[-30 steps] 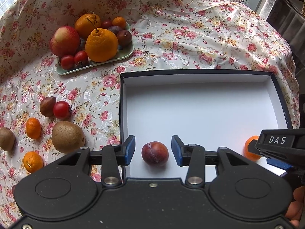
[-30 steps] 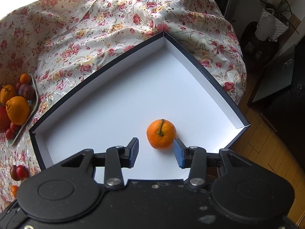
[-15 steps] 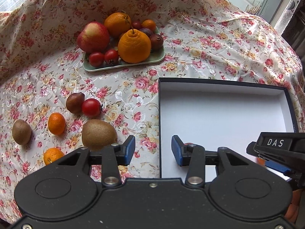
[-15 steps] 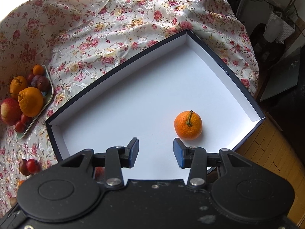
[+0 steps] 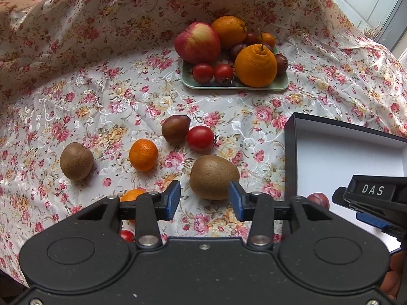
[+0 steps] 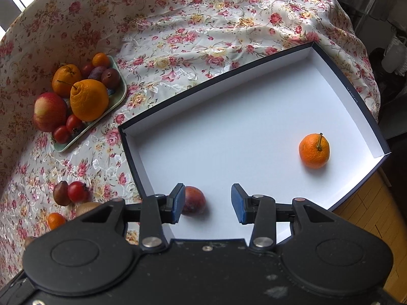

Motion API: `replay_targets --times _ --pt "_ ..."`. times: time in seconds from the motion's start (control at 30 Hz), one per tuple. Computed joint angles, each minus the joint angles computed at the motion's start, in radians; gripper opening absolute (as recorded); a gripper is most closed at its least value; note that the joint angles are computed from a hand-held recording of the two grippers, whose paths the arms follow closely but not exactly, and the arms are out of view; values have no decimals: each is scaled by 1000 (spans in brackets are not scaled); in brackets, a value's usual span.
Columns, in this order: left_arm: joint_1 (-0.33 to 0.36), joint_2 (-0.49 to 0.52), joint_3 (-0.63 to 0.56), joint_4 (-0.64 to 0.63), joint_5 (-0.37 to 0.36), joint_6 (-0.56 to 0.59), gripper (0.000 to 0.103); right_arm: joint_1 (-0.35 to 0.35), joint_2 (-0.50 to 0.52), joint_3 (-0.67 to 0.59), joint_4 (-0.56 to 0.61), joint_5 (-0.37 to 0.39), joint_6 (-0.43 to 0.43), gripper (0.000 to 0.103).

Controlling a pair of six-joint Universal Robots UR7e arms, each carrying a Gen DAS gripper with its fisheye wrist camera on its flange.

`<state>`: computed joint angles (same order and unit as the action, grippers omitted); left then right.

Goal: Organize fruits
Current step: 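Move the left tool to the brown kiwi while the right tool approaches a red tomato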

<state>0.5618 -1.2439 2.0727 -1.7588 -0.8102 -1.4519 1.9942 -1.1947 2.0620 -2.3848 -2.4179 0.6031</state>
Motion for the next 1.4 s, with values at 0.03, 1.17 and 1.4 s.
replay_targets --times 0.03,1.17,1.4 --pt "1 -13 4 14 1 -12 51 4 9 -3 -2 4 -1 44" --pt "121 -326 38 403 48 -257 52 106 279 -132 -76 76 -126 44" --pt "188 -305 21 379 73 -149 57 106 321 -185 -72 93 -190 44"
